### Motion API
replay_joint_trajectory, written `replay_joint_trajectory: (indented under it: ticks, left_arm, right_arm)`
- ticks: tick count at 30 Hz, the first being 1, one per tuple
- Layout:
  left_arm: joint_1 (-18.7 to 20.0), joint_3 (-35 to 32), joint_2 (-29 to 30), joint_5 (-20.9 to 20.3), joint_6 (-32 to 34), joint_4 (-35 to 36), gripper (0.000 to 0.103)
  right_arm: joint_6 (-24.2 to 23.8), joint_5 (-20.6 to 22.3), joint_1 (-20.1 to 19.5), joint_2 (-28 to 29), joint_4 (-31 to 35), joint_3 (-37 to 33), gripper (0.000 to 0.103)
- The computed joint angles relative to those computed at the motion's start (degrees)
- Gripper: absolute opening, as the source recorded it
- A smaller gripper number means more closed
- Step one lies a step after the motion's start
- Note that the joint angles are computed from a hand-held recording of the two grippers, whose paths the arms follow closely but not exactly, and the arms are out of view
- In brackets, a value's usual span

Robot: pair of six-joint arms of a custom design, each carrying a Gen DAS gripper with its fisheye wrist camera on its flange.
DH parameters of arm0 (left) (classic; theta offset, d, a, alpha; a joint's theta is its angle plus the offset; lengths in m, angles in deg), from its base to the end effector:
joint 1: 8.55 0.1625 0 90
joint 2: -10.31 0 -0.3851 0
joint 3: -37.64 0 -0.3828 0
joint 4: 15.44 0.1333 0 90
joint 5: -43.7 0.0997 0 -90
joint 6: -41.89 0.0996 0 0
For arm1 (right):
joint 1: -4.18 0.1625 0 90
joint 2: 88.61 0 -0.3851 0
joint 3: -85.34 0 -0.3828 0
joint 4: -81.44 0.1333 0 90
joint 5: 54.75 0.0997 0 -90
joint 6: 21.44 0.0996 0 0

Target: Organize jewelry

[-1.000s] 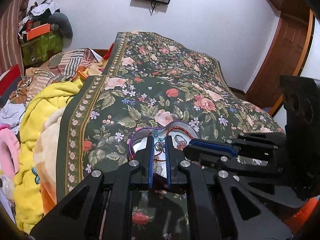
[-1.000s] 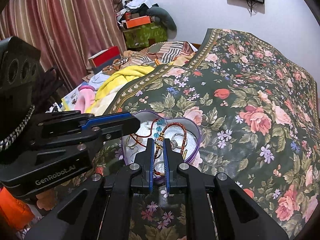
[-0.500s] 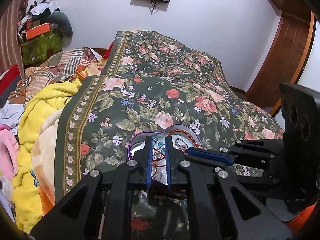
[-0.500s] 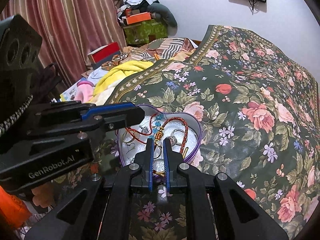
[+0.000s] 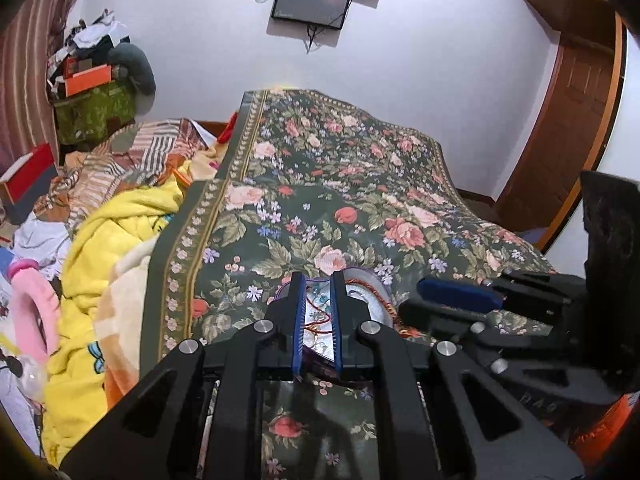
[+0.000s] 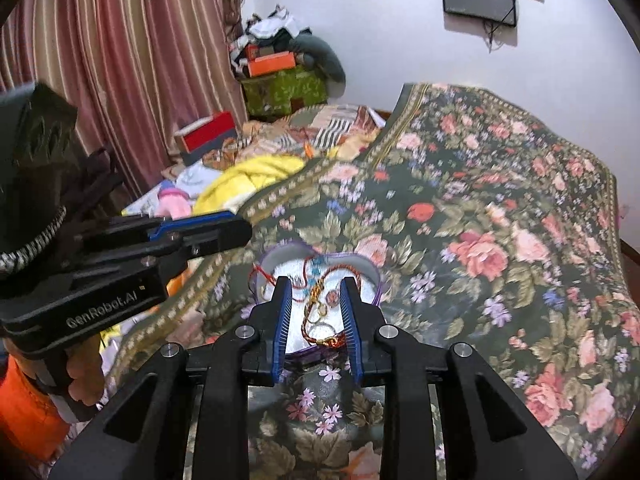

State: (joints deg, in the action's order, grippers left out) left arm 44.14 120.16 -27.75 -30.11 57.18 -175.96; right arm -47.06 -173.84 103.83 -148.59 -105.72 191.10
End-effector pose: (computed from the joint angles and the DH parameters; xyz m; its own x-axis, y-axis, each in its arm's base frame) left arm -0.3010 -0.6608 0.0897 -0.6648 0.6559 -0.3575 0.7462 0.5614 -0.3577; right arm 0.1826 -0.5673 0.2452 -0.7890 -0.0605 0.6115 -0.4944 0.6534 -0.5733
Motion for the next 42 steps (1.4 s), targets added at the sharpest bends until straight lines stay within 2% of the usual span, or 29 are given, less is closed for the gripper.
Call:
replay_joint_trajectory:
  ticks: [6,15,17,18,19,20,21,22,24,26,28,31,33,36,39,42]
  left_arm:
    - [-2.8,6.0,-4.6,1.4,2.2,-5.8,0.009]
    - [-7.7,17.7,-15.5,1.5,2.0,-15.2,0.009]
    - [-9.0,20.0,-17.3,2.1,2.3,-17.4,0.009]
    - [-9.8,21.3,-18.3,2.7,2.7,-18.8,0.009]
    - [-10.8,23.0,-19.4,3.7,3.4,-21.0,0.014]
    - [-11.6,24.4,-20.3,4.4,3.9,-22.8,0.018]
    - [-12.7,26.1,-21.2,5.4,4.6,-25.2,0.029]
    - [-13.3,27.2,-21.7,6.1,5.0,-26.9,0.042]
    - [-15.1,29.7,-23.0,8.3,5.8,-31.1,0.054]
    - [-16.4,31.7,-24.4,9.6,5.5,-33.5,0.057]
    - [-17.7,33.2,-25.3,11.6,5.6,-36.2,0.063]
    - [-18.8,34.7,-26.1,13.5,6.0,-38.8,0.071]
    - [-18.9,34.8,-26.6,13.3,5.5,-38.5,0.072]
    - [-19.1,35.2,-26.7,14.4,5.2,-39.4,0.086]
    - [-19.6,35.7,-26.3,15.5,5.7,-40.8,0.088]
    - [-19.8,35.9,-25.9,16.2,5.7,-41.4,0.098]
  right_arm:
    - [-1.8,-2.5,4.0,-2.2,-7.4,2.9,0.022]
    - [-4.6,-6.5,12.1,-5.4,-21.1,8.1,0.022]
    - [-6.1,-7.8,14.1,-5.3,-25.3,8.7,0.025]
    - [-6.5,-8.0,14.7,-5.1,-26.7,8.8,0.034]
    - [-7.1,-8.2,15.5,-4.9,-29.0,9.1,0.047]
    - [-8.0,-8.5,16.2,-4.4,-31.5,9.1,0.052]
    - [-9.1,-9.0,16.8,-3.7,-33.7,9.1,0.057]
    - [-10.2,-9.7,17.3,-3.2,-35.4,8.9,0.059]
    - [-11.5,-10.5,18.3,-2.4,-37.5,8.6,0.061]
    - [-12.2,-10.8,18.9,-2.0,-39.1,8.5,0.068]
    - [-13.3,-11.5,19.6,-1.2,-41.9,8.5,0.082]
    - [-14.7,-12.1,20.4,-0.5,-44.9,8.7,0.087]
    - [-14.3,-12.3,20.6,-0.5,-45.2,9.0,0.089]
    - [-15.2,-13.1,20.7,0.3,-47.4,8.9,0.103]
    - [-15.3,-13.4,20.8,0.5,-48.0,9.0,0.103]
    - [-14.8,-13.6,20.7,0.2,-47.8,9.3,0.103]
